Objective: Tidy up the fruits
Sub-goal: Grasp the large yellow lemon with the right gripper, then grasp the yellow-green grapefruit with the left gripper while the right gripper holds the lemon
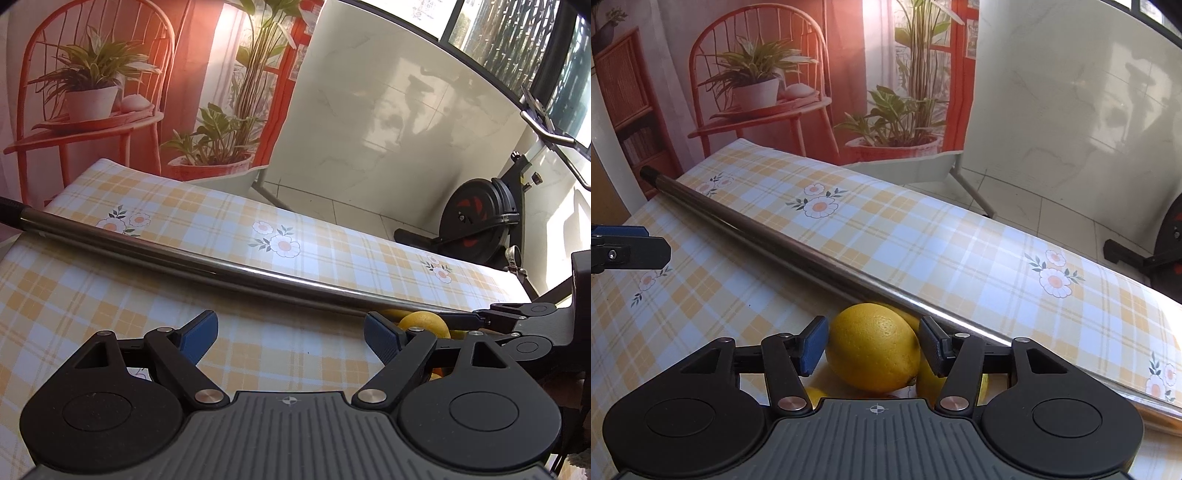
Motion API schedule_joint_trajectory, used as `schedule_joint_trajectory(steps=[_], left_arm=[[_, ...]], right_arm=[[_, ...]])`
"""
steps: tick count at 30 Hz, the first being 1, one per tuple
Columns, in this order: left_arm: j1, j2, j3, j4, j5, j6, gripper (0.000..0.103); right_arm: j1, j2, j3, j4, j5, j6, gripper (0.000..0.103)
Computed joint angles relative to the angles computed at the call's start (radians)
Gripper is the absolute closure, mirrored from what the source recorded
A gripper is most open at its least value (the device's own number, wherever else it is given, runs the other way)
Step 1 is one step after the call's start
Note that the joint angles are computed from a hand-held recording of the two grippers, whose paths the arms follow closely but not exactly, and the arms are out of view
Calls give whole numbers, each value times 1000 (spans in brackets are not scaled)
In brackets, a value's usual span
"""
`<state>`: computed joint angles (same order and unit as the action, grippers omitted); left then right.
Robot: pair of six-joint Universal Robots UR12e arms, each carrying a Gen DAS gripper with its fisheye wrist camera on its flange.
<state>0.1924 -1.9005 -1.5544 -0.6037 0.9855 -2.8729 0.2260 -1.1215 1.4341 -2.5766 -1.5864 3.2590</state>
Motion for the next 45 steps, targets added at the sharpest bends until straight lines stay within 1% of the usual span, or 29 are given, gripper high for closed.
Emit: schedule_joint_trajectory(steps=[3,7,10,12,13,16,19,21,25,29,31,33,36,38,39,41,45], left_arm=[[-1,-2,1,-14,5,-1,16],[2,-3,-3,-29,-10,-8,16],[5,0,2,-68,-27,1,19],[4,6,3,-89,-26,25,19],[5,11,-1,-87,-26,39,19],[1,23,-8,-77,-24,65,19],[-3,34,-15,-81,-53,76,19],[-9,45,-26,-86,-58,98,19],[-23,62,-37,-116,-42,154,19],[-29,67,-36,-140,-51,178,19],[-35,68,-36,-150,-32,187,19],[-42,67,-34,-162,-17,199,19],[-52,68,-36,-174,-9,225,19],[-65,64,-43,-151,16,255,20],[-76,64,-48,-140,38,274,22],[-91,60,-46,-152,60,308,25],[-103,54,-45,-173,37,336,26]], right_arm=[[2,6,-9,29,-3,-12,47],[15,18,-34,71,-41,-35,45],[32,28,-54,111,-88,-100,47],[41,27,-51,103,-110,-124,48],[41,22,-42,86,-104,-121,49],[36,-13,12,-20,-81,-67,49],[21,-64,72,-102,-46,23,49],[14,-98,112,-130,-47,74,49],[6,-174,213,-175,-74,171,48],[-7,-247,324,-218,-89,297,48],[-14,-274,370,-249,-90,358,48],[-18,-295,409,-278,-98,396,48],[-23,-317,452,-301,-105,426,48],[-26,-328,472,-307,-108,434,48],[-26,-331,480,-312,-111,437,48],[-28,-335,491,-319,-112,451,48],[-36,-342,514,-336,-101,467,48]])
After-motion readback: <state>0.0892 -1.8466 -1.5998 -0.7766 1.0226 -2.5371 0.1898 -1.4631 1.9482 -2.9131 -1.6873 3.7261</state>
